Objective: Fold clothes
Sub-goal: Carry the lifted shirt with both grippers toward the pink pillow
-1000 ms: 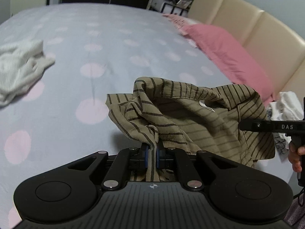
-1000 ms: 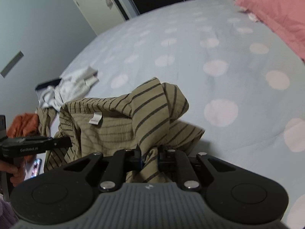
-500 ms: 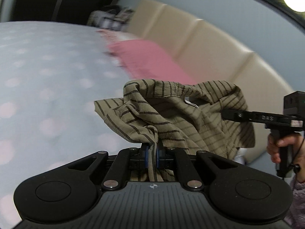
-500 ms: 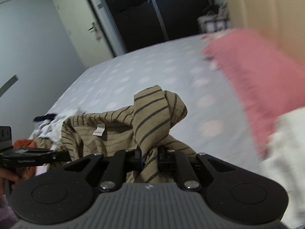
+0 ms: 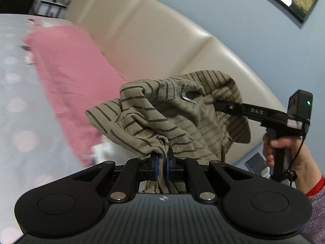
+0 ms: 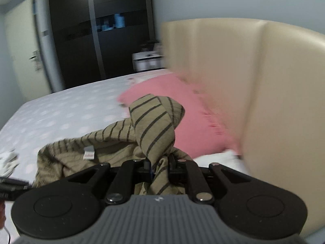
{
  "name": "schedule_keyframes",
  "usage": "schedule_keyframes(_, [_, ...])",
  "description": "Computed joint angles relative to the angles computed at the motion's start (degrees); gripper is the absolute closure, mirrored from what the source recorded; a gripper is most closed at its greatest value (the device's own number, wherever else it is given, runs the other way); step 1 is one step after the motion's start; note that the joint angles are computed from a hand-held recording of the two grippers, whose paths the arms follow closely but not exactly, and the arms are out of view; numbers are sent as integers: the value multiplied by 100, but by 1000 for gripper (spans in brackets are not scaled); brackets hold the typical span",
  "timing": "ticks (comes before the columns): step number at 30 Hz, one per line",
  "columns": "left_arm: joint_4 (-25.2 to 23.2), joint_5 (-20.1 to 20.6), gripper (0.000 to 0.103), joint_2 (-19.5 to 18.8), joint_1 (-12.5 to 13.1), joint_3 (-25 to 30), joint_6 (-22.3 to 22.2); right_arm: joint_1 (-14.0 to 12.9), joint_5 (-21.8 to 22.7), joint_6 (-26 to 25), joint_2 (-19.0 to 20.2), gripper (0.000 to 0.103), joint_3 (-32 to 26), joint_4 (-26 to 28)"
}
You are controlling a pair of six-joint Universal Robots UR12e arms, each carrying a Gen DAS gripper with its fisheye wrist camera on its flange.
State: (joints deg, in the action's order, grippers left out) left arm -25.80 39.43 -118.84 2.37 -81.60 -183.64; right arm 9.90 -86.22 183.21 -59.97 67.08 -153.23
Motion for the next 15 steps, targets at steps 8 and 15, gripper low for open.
schedule_keyframes(8, [-711, 420, 98, -768, -400, 884, 226, -331, -490, 23, 433, 90, -421, 558])
schedule_keyframes(15, [-930, 808, 98, -1141, -429, 1164, 344, -485, -309, 214, 859, 89, -608, 468])
